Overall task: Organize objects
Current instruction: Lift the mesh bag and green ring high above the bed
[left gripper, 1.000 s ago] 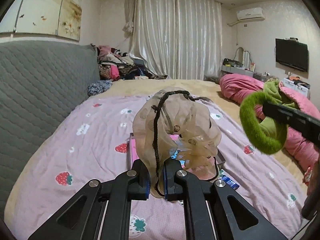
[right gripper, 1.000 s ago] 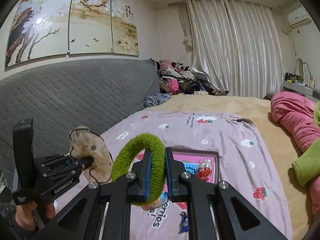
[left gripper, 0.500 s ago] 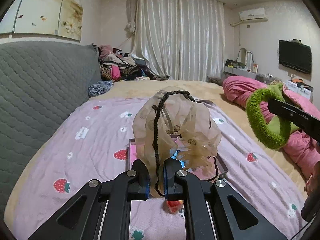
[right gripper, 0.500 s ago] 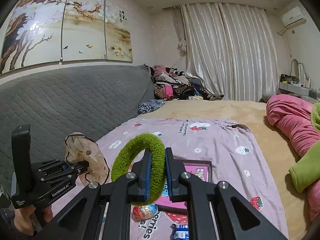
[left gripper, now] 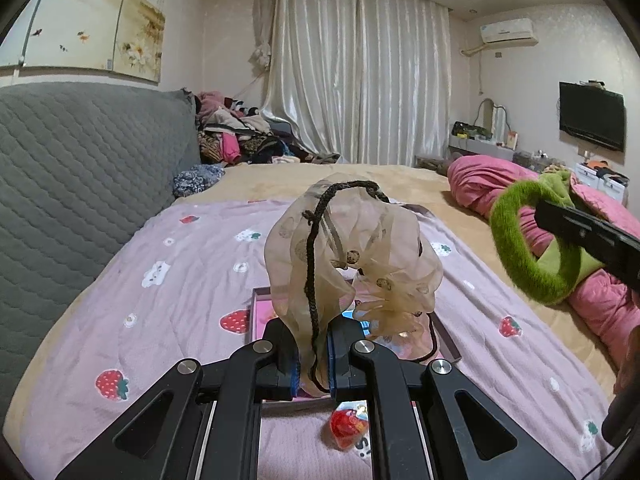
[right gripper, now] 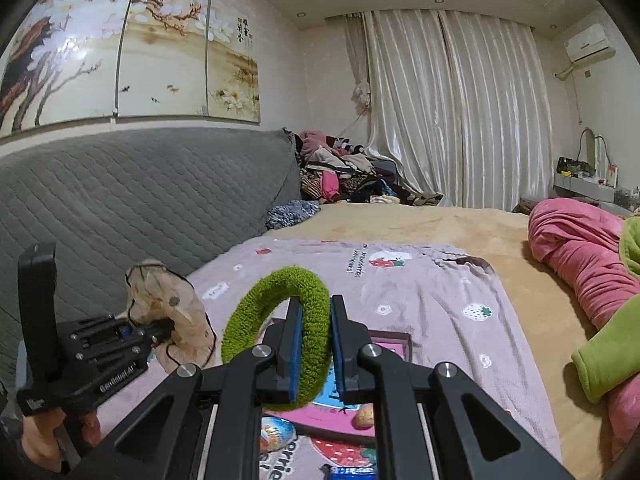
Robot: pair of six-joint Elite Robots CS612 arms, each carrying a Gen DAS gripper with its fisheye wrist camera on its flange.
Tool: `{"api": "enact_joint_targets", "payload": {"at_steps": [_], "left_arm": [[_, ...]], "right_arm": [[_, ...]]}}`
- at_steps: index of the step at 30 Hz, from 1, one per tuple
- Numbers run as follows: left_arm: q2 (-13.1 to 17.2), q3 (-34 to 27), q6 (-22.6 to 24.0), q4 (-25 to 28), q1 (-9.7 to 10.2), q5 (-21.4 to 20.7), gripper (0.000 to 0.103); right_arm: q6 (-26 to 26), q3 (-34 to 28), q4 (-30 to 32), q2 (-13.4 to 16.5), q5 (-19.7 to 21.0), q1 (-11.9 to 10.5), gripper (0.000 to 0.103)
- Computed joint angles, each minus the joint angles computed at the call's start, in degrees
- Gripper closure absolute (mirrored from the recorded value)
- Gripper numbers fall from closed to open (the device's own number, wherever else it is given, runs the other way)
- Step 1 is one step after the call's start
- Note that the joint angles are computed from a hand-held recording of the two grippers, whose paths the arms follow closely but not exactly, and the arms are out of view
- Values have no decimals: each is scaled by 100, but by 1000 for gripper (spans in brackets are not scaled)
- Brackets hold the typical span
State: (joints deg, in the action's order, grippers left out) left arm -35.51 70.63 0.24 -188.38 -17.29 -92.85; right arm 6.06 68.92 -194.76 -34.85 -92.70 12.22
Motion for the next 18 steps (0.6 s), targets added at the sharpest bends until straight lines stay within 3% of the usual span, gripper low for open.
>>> {"api": "enact_joint_targets", "payload": {"at_steps": [18], "left_arm": [[620,-921,-200,275,93,-6,93]], "right_arm": [[-39,-328,-40,346,2,-111,90]]}}
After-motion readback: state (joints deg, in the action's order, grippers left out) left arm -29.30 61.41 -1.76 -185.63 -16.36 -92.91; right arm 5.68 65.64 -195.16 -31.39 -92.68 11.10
